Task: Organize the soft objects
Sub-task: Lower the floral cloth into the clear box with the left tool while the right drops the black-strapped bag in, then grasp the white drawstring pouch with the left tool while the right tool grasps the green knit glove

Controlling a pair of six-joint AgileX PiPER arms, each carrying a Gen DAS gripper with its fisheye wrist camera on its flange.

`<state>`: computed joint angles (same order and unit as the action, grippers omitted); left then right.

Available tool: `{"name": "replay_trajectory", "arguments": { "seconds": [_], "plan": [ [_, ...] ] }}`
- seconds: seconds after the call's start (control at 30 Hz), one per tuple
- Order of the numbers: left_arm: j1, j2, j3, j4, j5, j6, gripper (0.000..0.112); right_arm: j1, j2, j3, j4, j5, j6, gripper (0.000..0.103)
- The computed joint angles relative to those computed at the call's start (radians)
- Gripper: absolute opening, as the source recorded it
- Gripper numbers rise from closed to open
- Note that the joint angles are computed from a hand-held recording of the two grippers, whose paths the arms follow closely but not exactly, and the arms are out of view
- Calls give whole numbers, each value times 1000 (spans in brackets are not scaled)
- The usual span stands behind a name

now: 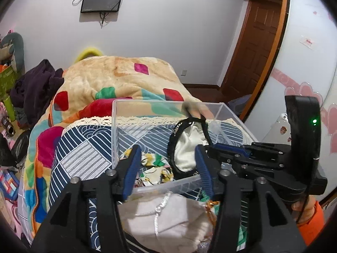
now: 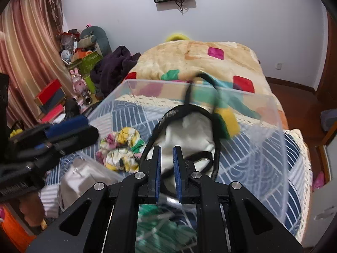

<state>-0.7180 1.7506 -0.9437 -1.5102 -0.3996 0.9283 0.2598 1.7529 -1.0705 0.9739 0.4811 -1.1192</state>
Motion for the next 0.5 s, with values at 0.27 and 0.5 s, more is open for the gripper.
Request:
{"name": "replay_trajectory", "arguments": {
  "seconds": [0.27,0.5],
  "plan": [
    [-88,-40,33,-54,-113,60,71,-74,-98,100,137,21,-143,13],
    [-187,-97,117,-50,-216,13,92,-72,-247,267,380,-60,-387,70]
  ]
}}
